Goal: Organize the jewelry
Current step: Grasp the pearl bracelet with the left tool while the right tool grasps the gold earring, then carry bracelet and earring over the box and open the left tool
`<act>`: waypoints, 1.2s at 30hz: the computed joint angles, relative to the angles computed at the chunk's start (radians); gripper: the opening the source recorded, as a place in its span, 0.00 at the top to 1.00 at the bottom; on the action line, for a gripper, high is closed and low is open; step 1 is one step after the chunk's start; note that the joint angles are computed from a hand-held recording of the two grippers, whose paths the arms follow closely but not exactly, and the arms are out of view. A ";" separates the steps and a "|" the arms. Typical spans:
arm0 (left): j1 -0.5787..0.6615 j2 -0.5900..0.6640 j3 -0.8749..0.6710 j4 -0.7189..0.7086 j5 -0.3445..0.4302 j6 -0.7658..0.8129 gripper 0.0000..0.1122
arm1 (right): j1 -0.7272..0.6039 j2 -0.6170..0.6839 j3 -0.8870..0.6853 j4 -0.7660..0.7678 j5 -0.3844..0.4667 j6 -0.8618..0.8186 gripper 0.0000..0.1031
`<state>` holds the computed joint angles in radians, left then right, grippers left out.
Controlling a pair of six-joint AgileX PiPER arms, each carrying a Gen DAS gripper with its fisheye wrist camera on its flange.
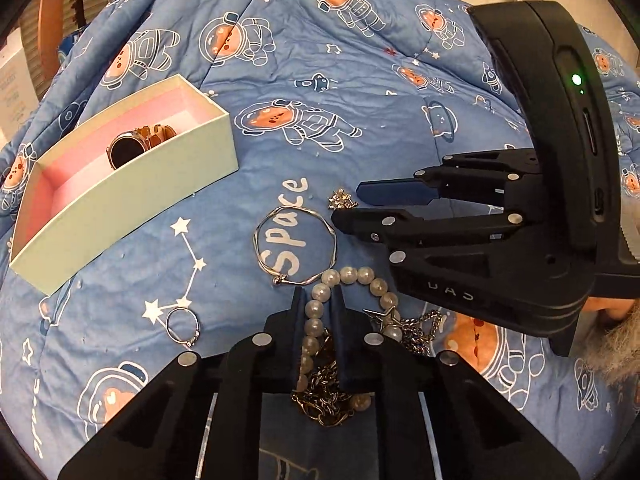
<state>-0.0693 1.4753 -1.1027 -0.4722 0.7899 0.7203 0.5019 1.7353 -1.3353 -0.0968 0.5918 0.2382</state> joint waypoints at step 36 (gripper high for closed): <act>0.550 -0.289 0.089 -0.382 0.389 0.211 0.92 | 0.155 -0.217 0.116 0.006 0.002 0.140 0.86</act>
